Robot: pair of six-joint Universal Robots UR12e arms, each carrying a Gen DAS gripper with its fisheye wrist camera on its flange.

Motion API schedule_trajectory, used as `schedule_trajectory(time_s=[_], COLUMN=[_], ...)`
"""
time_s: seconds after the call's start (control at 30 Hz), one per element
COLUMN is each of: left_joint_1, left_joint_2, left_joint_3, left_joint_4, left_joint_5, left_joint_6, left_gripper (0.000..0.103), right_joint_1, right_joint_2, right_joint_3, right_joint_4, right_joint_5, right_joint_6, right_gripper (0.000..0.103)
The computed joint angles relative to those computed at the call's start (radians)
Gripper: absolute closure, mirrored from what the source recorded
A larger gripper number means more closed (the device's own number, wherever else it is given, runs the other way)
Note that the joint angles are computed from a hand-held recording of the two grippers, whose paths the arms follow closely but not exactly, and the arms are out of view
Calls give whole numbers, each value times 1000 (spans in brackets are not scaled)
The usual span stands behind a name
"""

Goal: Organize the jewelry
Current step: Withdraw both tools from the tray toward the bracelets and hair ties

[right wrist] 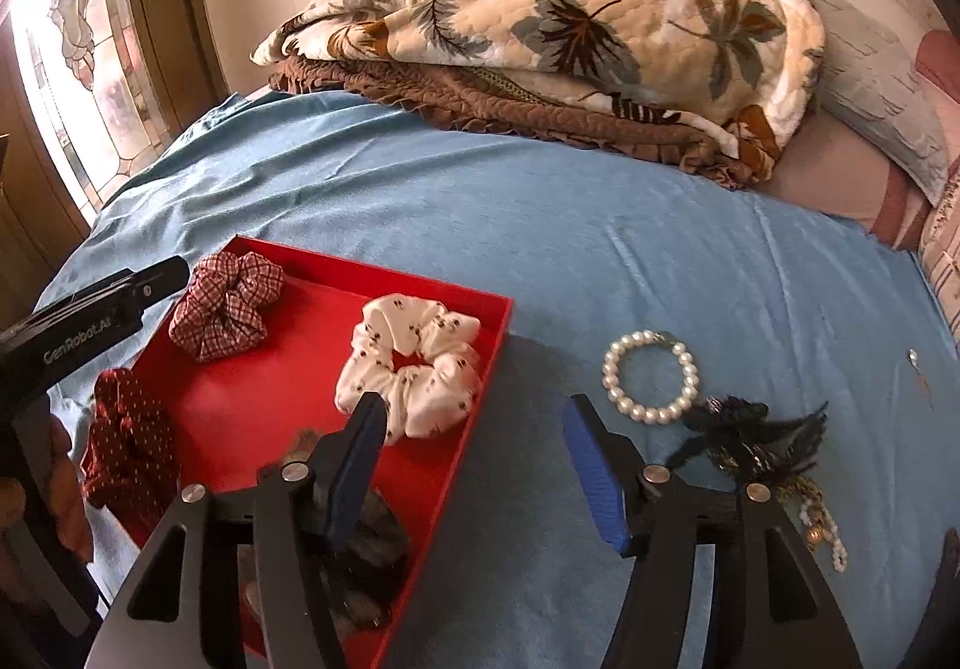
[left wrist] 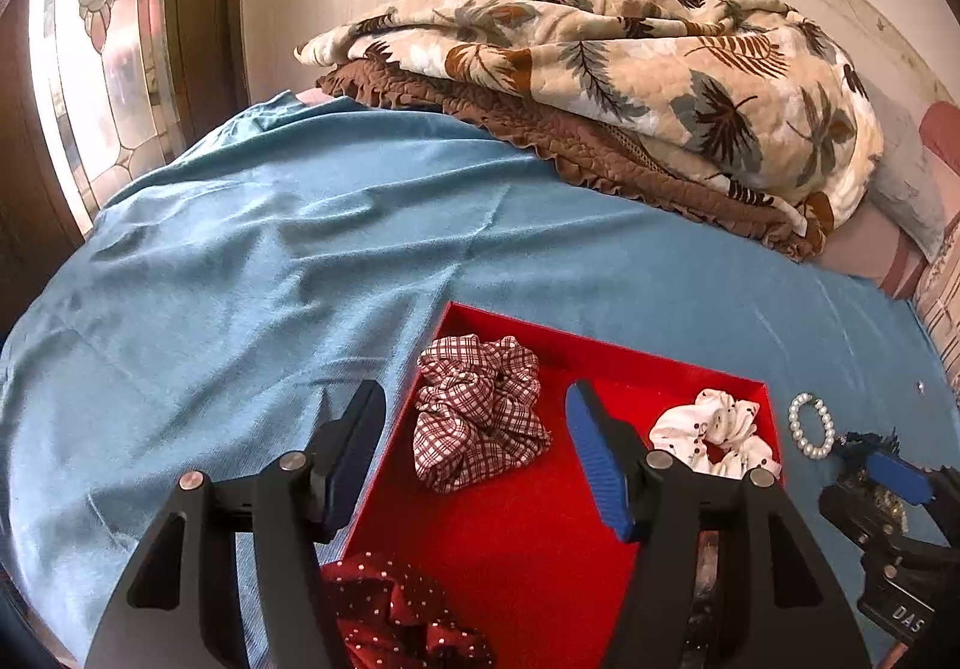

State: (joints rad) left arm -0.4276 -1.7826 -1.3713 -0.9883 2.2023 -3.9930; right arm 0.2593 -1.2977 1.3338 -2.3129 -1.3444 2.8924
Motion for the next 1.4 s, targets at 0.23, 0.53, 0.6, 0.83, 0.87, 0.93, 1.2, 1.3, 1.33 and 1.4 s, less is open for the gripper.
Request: schedule_trajectory(time_s=[0.23, 0.53, 0.6, 0.83, 0.87, 0.93, 1.2, 1.3, 1.33, 1.4], left_joint_1=[-18, -45, -52, -81, -85, -94, -129, -148, -156, -166], left_joint_2=[-16, -47, -55, -84, -88, -94, -123, -129, -133, -140], left_joint_3=[20, 55, 64, 94, 98, 103, 129, 134, 137, 148], left_joint_4=[-27, -60, -65, -66, -64, -60, -83, -93, -98, -113], left_joint_5=[32, 66, 75, 90, 90, 93, 99, 125, 138, 148], left_joint_6=[25, 77, 92, 128, 132, 137, 163, 159, 158, 157], left_gripper=[41, 41, 41, 41, 41, 41, 41, 41, 41, 41], right_joint_1=[-23, -66, -77, -120, -127, -143, -204, -226, -233, -249], right_joint_2=[-29, -53, -58, -81, -85, -94, -123, -134, -137, -142], right_joint_3=[43, 80, 87, 123, 129, 141, 183, 198, 202, 211], right_joint_4=[8, 20, 19, 9, 7, 3, -13, -26, -29, -40], right_joint_5=[14, 35, 41, 58, 60, 67, 90, 96, 97, 99], right_joint_6=[6, 27, 32, 54, 56, 61, 78, 76, 75, 77], right_gripper=[37, 35, 35, 34, 34, 33, 31, 31, 30, 29])
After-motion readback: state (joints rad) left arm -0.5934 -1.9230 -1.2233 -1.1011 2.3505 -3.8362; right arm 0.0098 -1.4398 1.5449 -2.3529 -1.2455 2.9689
